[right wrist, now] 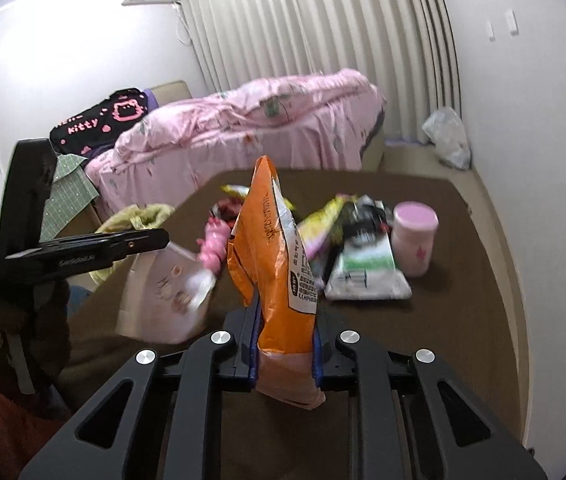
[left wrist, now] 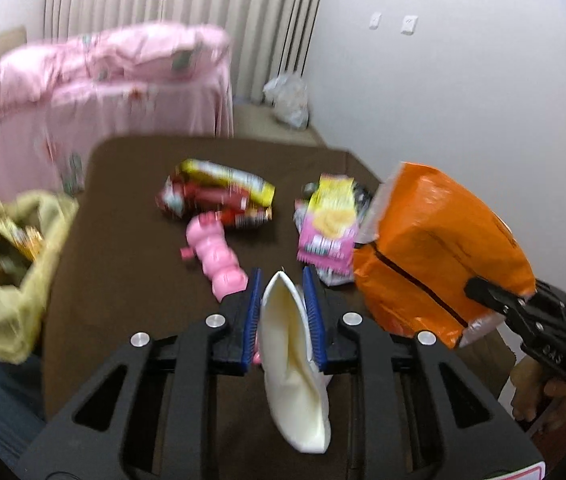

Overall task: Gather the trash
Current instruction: 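Grasp the white paper cup with the left tool while the right tool holds the orange bag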

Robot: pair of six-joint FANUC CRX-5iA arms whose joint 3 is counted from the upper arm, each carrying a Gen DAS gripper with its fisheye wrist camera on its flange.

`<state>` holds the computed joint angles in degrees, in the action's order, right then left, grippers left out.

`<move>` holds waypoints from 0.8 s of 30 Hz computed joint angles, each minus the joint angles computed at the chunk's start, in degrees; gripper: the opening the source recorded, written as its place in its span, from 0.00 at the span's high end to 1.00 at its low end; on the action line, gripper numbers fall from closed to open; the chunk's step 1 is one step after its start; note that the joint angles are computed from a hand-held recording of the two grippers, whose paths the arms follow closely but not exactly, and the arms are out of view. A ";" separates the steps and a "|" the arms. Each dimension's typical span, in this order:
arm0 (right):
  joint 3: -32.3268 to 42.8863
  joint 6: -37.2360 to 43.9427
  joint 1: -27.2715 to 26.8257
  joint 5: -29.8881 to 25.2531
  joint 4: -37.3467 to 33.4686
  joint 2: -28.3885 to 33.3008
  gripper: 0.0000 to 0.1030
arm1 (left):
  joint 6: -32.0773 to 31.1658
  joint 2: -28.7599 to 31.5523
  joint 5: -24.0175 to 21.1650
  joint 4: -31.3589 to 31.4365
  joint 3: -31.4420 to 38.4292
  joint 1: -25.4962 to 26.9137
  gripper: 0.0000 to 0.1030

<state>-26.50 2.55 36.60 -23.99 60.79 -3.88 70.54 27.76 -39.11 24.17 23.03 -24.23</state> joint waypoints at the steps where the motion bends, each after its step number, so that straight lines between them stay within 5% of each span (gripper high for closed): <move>1: 0.23 -0.32 -0.15 0.08 1.01 0.13 0.82 | -0.86 -0.92 1.38 0.09 -0.96 0.05 0.80; 6: 2.28 0.63 0.44 -1.28 3.64 1.23 0.82 | -1.57 -2.58 3.30 0.99 -2.56 0.92 0.80; 20: 8.84 9.98 2.46 -3.54 -3.42 4.40 0.82 | -1.14 -5.53 6.35 5.46 -7.31 4.37 0.80; 24: 13.78 16.50 2.30 -2.24 -8.64 7.28 0.82 | 2.92 -5.93 8.46 0.92 -6.16 7.08 0.80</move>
<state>-12.71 19.05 38.89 -26.23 52.15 3.40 73.46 21.83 -30.65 25.09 16.87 -17.15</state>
